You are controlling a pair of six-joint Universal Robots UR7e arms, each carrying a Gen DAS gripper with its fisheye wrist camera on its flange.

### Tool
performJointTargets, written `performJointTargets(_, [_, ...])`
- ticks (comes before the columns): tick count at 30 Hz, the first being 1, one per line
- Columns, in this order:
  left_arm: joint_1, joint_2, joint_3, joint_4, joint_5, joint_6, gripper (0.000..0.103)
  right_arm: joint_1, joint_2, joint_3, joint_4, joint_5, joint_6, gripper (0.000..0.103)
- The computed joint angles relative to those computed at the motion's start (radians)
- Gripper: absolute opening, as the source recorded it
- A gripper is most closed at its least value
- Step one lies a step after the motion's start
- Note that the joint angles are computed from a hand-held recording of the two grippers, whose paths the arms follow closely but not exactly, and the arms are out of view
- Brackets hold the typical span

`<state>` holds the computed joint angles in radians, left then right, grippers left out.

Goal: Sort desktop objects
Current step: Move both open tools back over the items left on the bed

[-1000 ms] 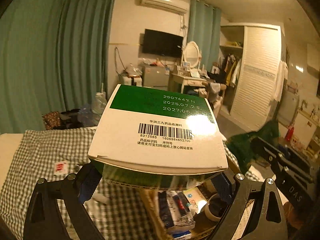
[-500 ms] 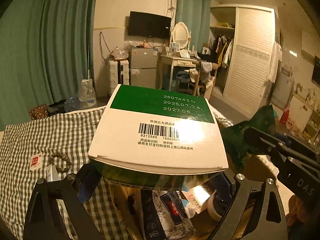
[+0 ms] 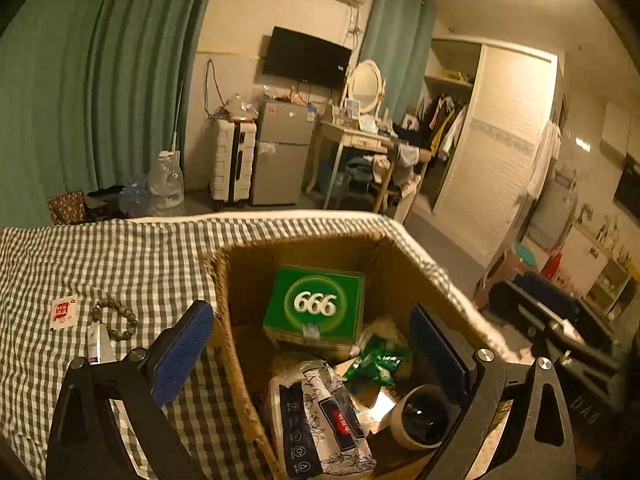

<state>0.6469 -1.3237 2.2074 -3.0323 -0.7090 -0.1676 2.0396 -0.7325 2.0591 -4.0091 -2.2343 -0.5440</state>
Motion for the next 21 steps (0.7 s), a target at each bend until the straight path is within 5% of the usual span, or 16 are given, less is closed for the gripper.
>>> performJointTargets(6, [-0.039,-0.101,-0.002,0.049,0.044,-0.015,0.103,0.042,0.033,-0.017,-0.106,-0.038,-0.069,0.076])
performJointTargets(12, [-0.079,-0.224,0.013,0.119,0.151,0.005,0.103,0.065,0.019,0.005,-0.147,-0.002,0.015,0.103])
performJointTargets(21, [-0.145,-0.456,0.041,0.363,0.337,-0.065,0.103,0.125,0.037,0.001,-0.136,0.037,0.103,0.103])
